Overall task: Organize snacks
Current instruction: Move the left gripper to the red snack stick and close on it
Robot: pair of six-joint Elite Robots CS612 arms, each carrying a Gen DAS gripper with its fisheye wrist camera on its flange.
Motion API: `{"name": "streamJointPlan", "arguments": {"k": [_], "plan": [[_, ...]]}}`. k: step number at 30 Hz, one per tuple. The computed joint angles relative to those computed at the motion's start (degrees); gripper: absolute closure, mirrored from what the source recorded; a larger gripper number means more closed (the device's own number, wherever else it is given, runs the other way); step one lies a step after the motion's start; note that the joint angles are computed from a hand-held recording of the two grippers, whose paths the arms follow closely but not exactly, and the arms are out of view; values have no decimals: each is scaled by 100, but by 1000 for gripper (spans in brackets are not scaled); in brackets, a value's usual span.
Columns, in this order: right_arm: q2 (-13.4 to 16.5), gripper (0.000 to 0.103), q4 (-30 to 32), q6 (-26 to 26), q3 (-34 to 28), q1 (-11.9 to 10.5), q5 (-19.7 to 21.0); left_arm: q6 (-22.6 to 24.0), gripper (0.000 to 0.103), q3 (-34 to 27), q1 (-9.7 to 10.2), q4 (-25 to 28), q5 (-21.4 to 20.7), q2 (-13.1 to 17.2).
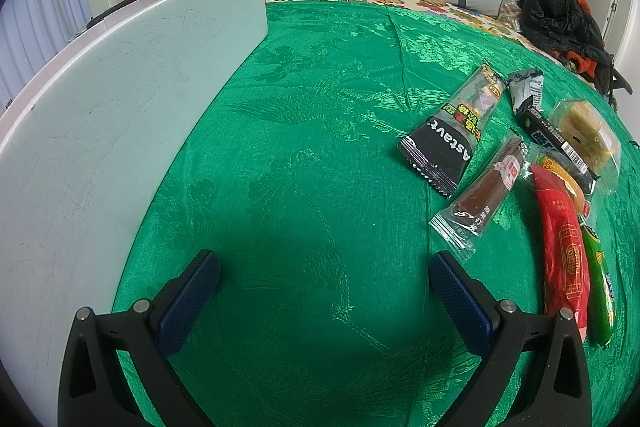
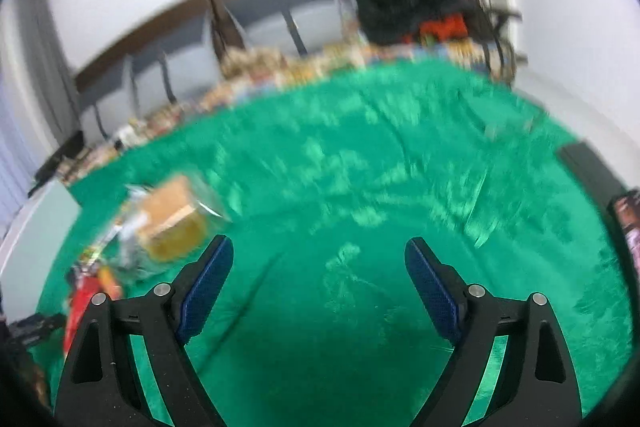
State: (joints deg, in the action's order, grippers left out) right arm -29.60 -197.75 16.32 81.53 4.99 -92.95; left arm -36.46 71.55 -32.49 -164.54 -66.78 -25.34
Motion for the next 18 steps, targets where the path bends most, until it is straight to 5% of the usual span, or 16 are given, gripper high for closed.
{"name": "streamJointPlan", "arguments": {"k": [6,10,14,17,18], "plan": [[-288,13,-1050,-4,785,46,14,12,0,-9,5,-6,-16,6],[-497,13,-1229,17,1233,78,120,75,0,137,21,121,-292,-123],[-560,13,-1292,133,1386,99,223,41,1,679,-19,-764,-539,-335],[-508,13,-1264,42,1290,136,144,511,5,675,-80,-734,-590,-419],[-496,13,-1224,10,1266,142,142,699,14,609,-90,-616,-674,-430]]}}
